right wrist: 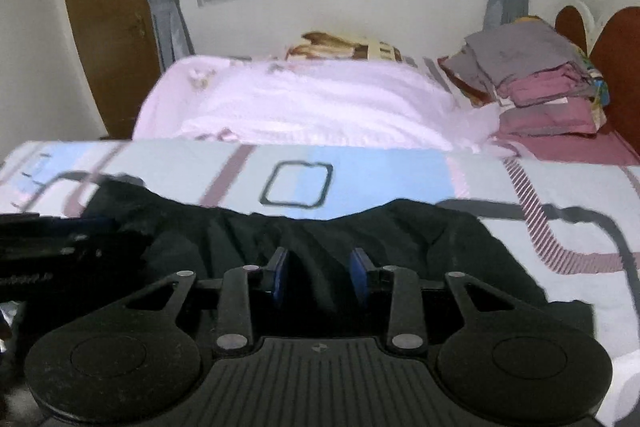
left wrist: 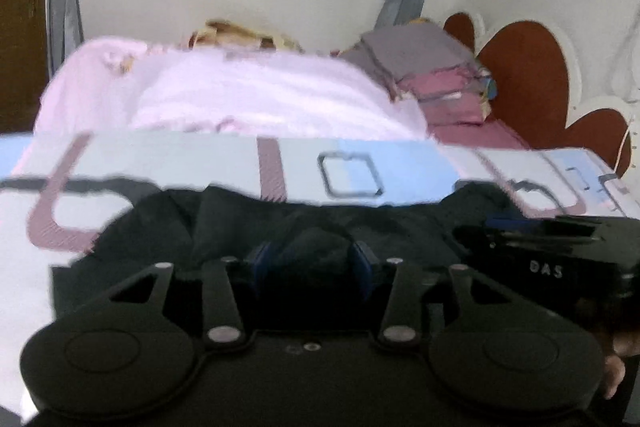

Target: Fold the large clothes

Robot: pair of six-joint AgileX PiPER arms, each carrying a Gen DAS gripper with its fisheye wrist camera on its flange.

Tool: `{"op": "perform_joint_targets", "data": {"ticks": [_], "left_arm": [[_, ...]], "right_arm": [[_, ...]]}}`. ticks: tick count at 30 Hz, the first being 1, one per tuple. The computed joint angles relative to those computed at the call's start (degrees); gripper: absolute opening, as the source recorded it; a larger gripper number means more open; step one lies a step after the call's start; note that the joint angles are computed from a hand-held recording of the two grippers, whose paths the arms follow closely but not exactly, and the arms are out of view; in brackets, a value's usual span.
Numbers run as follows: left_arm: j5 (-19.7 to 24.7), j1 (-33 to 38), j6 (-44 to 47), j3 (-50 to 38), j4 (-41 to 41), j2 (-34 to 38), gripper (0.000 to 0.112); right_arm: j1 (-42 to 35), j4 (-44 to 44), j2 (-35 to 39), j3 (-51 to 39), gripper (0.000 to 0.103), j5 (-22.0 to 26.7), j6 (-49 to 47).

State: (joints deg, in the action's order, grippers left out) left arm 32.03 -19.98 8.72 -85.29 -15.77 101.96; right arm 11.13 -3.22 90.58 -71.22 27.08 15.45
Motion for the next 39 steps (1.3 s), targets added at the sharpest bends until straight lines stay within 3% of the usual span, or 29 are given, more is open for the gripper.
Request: {"op": "perform_joint_targets", "data": {"ticks": [3,4,6,10,12,16,18,20,23,27,28,30,32,39], "left_arm": [[-7.65,-0.32,3.92,7.83,-2.16,-0.45,0.044],[-10.64,-1.32,2.36,10.31,0.45,-1.14,0.044],[-11.42,-1.83,-0.58,10.49,3.69,-1.08,0.044],[-4.5,-1.19,-2.9,7.26,5.05,-2.84,0.043],[-4.96,-0.63,0.18,10.64,1.81,-7.73,0.043],[-5.41,-2.01,6.77,21.29,-5.23,-20.56,0.048],[-6.36,-5.41,0.61,24.44,1.97,-23.06,0.052],[-6.0,-8.94,-8.92,25.0,13.43,-20.89,0.053],[-9.96,-11.1,-19.77,28.17,23.74,-19.7,0.053],[-5.13,-13.63,-26.13,26.69,30.46,-21.37,0.051],[-3.75,-14.17,-27.1,26.48,31.87,-22.44,0.053],[-2.03,-16.62,-33.41,28.03,37.8,-26.25,0.072],[-0.24,-18.74,-38.85,28.98,43.09,-29.2,0.086],[6.95,-24.72,-41.12,31.15,45.38,-38.24,0.089]], "right_arm": [[1.08,-9.53,-0.75,9.95,0.033,-10.98,7.3],[1.76,-15.25,-0.64,11.32,0.033,-12.72,12.23],[2.28,-19.83,0.06,11.32,0.033,-12.91,16.55],[2.81,-14.55,-2.94,8.21,0.034,-5.07,11.13],[2.26,-8.13,-9.16,11.39,0.034,-5.47,7.33],[3.14,0.66,-19.57,17.03,0.034,-0.81,0.79],[6.32,-3.08,-21.61,19.07,0.034,0.42,5.1],[10.81,-13.12,-19.86,20.17,0.034,2.67,14.27],[13.16,-20.28,-19.07,22.13,0.034,1.25,23.3],[14.9,-20.98,-20.08,19.95,0.034,5.85,25.23],[16.08,-22.84,-22.14,20.22,0.045,7.32,27.97],[18.56,-26.96,-27.23,22.09,0.078,8.95,32.44],[21.31,-27.84,-30.34,22.03,0.078,11.9,33.68],[38.39,-36.8,-39.58,20.44,0.077,28.92,46.9]]}}
